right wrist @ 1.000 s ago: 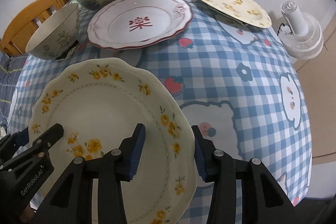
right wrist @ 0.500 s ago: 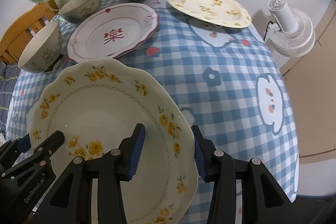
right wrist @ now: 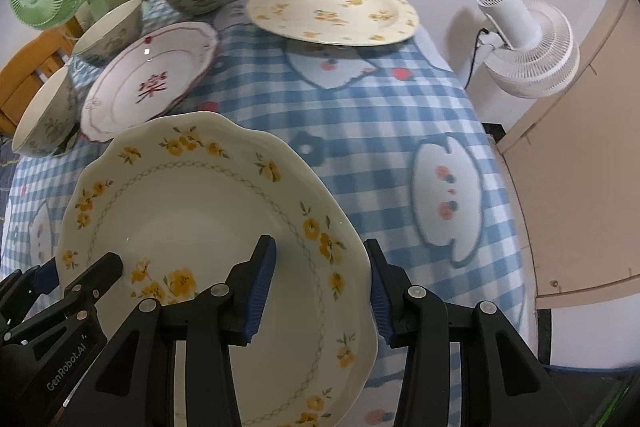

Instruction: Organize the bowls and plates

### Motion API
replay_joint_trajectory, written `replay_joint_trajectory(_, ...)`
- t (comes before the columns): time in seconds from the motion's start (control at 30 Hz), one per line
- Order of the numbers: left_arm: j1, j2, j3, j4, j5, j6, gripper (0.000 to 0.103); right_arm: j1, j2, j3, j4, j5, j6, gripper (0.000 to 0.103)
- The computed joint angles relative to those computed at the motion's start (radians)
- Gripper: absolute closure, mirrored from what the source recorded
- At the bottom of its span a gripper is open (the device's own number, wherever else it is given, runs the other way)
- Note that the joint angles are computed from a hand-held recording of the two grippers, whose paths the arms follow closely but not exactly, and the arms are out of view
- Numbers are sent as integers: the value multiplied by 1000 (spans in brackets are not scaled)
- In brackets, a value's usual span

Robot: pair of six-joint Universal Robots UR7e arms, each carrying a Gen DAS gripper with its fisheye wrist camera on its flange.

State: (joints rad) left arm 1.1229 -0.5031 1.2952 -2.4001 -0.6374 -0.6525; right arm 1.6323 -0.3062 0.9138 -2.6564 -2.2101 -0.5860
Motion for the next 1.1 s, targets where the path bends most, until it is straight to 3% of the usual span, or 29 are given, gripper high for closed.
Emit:
replay_joint_trajectory(0.47,-20,126,-173,87,-19,-36,53,-48,-13,-68,59,9,-42,56)
replay_joint_trajectory(1.1,-21,158,-221,156,16,-88,54,-65,5,-105,108,30,-59,56)
